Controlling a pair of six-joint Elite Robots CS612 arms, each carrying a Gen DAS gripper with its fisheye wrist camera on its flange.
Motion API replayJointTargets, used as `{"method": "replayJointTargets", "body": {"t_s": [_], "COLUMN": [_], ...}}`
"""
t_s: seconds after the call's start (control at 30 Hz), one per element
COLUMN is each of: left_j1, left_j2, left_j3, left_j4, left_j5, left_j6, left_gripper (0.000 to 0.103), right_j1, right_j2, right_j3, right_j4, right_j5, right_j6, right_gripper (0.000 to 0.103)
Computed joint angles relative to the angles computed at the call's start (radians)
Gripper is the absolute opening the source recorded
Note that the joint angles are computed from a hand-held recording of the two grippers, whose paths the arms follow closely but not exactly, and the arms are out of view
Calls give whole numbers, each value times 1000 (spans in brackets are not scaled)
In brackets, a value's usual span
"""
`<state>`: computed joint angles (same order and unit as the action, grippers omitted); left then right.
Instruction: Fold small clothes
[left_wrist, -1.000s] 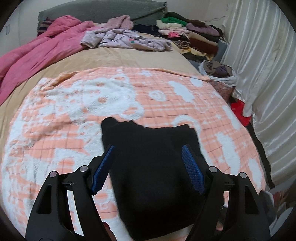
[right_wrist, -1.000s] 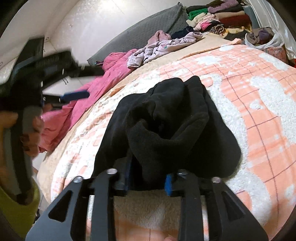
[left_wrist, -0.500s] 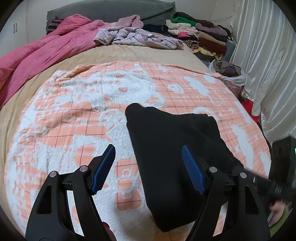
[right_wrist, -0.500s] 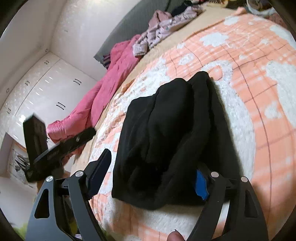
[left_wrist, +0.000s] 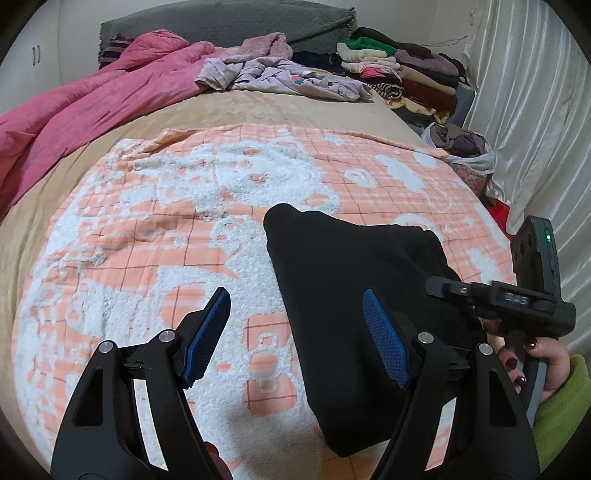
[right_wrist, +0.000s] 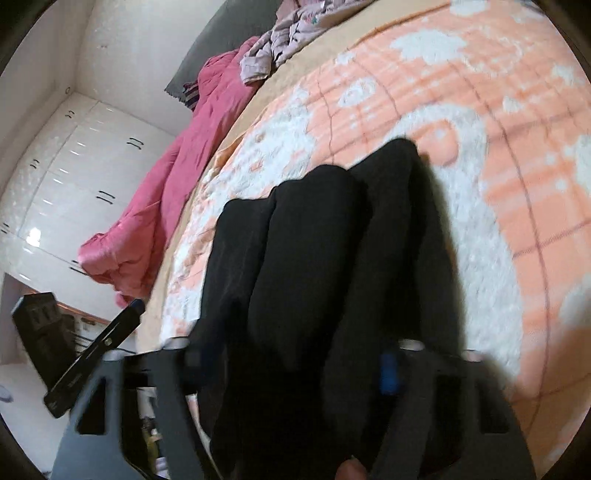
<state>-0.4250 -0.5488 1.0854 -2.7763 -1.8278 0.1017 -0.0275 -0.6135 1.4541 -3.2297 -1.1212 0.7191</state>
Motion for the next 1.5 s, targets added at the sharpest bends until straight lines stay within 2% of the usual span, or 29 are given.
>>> {"method": "replayJointTargets", "body": {"t_s": [0.03, 0.1, 0.17, 0.4, 0.57, 0.7, 0.77, 1.03, 1.2, 1.37, 1.5], "left_j1": [0, 0, 1, -1, -8, -19, -24, -30, -29, -28, -27], "left_j2": [0, 0, 1, 7, 11, 14, 16, 21, 20, 16, 12], "left_j3": [0, 0, -3, -11, -11, -3, 3, 14, 18, 27, 34], "left_j4": [1, 2, 6, 30, 62, 91, 105, 105, 98, 91, 83], "left_j5": [2, -2, -3, -7, -13, 1, 3, 18, 15, 10, 6], "left_j6": [0, 0, 0, 2, 15, 39, 53, 67, 65, 63, 65], "left_gripper": [66, 66, 66, 66, 66, 66, 66, 66, 66, 66, 66], "right_j1": [2, 13, 26, 58, 50, 38, 32, 35, 35, 42, 47], "right_j2": [-1, -9, -16, -52, -54, -24, -10, -24, -43, -52, -51], "right_j3": [-2, -3, -3, 8, 17, 9, 13, 41, 78, 98, 105], "right_j4": [8, 29, 25, -8, 13, 41, 11, -25, -59, -65, -80], "right_j5": [-9, -56, -114, -243, -277, -256, -241, -251, -215, -207, -229], "right_j6": [-19, -83, -145, -324, -327, -277, -240, -231, -208, -193, -174], "right_gripper": [44, 30, 25, 22, 22, 22, 23, 41, 62, 69, 69]}}
